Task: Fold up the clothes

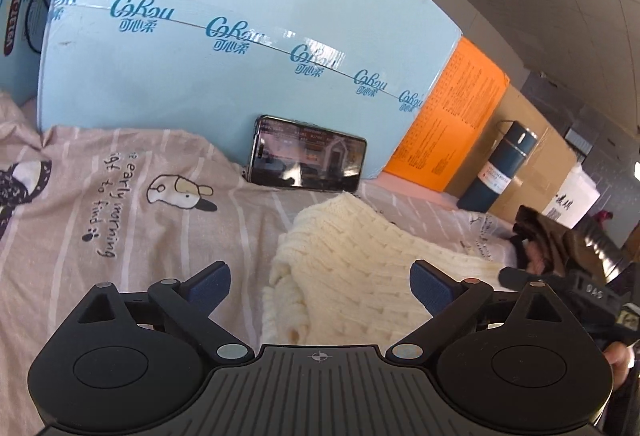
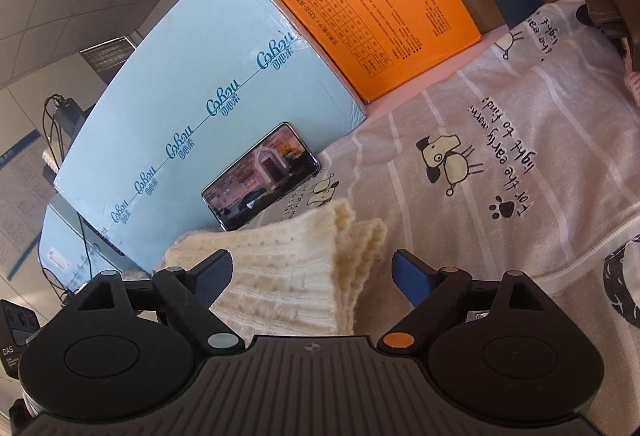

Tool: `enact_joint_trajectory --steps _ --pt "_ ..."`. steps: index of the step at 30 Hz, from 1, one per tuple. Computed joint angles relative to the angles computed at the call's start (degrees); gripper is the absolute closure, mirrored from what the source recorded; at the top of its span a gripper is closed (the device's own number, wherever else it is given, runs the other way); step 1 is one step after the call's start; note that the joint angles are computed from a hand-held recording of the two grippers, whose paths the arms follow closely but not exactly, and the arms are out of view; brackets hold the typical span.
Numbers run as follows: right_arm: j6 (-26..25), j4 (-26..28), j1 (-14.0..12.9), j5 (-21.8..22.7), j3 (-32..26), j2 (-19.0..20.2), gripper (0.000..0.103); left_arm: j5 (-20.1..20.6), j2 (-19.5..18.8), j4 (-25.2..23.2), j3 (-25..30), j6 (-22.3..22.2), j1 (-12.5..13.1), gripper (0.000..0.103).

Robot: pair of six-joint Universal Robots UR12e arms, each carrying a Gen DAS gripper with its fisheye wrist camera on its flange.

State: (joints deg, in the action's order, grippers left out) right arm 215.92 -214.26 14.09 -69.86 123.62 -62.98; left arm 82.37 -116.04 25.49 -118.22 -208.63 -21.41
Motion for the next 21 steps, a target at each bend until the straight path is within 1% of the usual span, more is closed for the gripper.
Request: enact_joint_trajectory --steps 2,4,6,8,12,14,15,16,17,19,21 --pt "0.1 1.8 -0.2 1.9 -0.2 -0.1 0.015 -1.6 1.3 0.1 -2.0 -4.7 0.6 0.004" --pt "0.1 3.7 -0.3 3.2 -0.5 -0.2 0.015 -4.5 2.0 2.1 -4.1 -9.5 1.5 0.004" --pt "-0.1 4.8 -0.2 3.6 -0.7 -0.1 0.015 -6.4 2.1 4.4 -5.5 -11.4 1.8 0.002" --pt "0.4 4.2 -0.2 4.1 -0.9 0.2 0.014 -9.6 1.9 3.3 -5.5 -10.6 1.9 0.001" --pt "1.6 2.6 -0.3 4.7 -1.0 0.8 0.012 -16.5 1.2 -1.0 -4.2 -7.6 2.1 0.001" --pt "2.0 2.1 -0.4 5.2 -1.1 1.1 0.011 -18.6 0.1 -1.5 -3.5 -7.8 2.1 0.001" --pt "1.9 2.1 -0.4 5.7 -1.2 1.2 0.011 -19.2 -0.9 0.8 -3.3 -9.0 2.2 0.001" --pt "1.7 2.3 -0.4 6.3 -1.4 1.2 0.010 -19.6 -2.1 4.1 -3.2 -10.4 2.3 0.000" --pt "1.3 2.6 -0.5 7.1 -1.6 1.4 0.010 -19.4 -2.8 6.0 -3.1 -11.4 2.3 0.000" --pt "0.6 3.1 -0.4 8.6 -2.1 1.6 0.010 -18.7 -3.7 8.4 -2.8 -12.8 2.3 0.000" --pt "0.4 2.9 -0.2 10.3 -2.6 1.9 0.010 -16.6 -4.4 9.2 -1.9 -12.4 1.7 0.000"
